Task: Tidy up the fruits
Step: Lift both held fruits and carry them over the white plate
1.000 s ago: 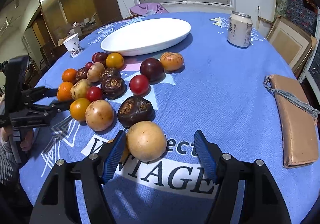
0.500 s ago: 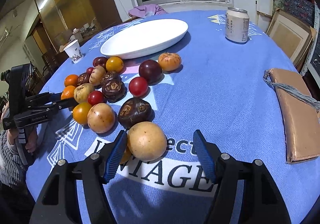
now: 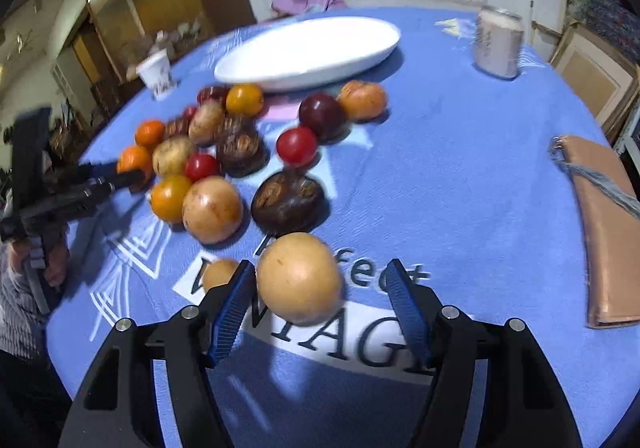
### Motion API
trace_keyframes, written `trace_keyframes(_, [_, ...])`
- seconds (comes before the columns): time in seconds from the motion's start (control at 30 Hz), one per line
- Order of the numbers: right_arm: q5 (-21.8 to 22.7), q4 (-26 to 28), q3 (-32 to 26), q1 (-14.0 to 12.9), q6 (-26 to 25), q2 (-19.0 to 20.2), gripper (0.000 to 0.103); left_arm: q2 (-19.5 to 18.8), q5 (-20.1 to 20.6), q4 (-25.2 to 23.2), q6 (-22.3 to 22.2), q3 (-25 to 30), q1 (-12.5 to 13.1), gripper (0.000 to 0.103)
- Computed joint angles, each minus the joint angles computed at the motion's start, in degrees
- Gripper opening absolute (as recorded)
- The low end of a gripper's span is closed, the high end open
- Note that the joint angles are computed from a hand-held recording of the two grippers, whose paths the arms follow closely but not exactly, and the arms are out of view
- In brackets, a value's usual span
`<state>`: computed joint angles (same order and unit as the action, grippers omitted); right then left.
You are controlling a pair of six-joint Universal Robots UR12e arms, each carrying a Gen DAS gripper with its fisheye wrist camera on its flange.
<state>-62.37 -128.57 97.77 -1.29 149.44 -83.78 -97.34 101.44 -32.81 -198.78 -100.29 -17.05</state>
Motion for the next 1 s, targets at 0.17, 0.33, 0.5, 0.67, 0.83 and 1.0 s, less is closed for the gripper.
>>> trace_keyframes(0.17, [0.3, 0.2, 0.3, 0.5, -1.9, -0.5, 0.042, -0.1, -0.6, -0.4, -0.6, 0.0, 0.2, 0.049])
trace_keyframes(0.33, [-0.1, -0.2, 0.5, 0.5, -1.7, -0.6, 0.042, -0.4, -1.1, -0.9, -1.7, 0.4, 0.6, 0.055])
trace_keyframes(0.5, [-0.8, -0.9, 0.7, 0.8, -1.6, -0.7, 0.042, -1.1, 0.5, -0.3, -1.5, 1.0, 0.4, 0.057])
trace_keyframes(0.67, [-0.6, -1.0, 0.8, 0.8, -1.2, -0.7, 0.042, -0.9, -0.6, 0.1, -0.9, 0.8, 0.4, 0.047])
trace_keyframes(0.83, [1.5, -1.3, 0.8, 0.0, 1.0, -0.7, 0.041, 0.0, 1.1, 4.6, -0.9, -0.3, -0.3, 0.047])
trace_keyframes(1.0, [6.8, -7.3, -3.3, -0.5, 6.3, 0.2, 0.041, -0.9, 1.2, 4.2, 0.1, 5.4, 0.2, 0.047])
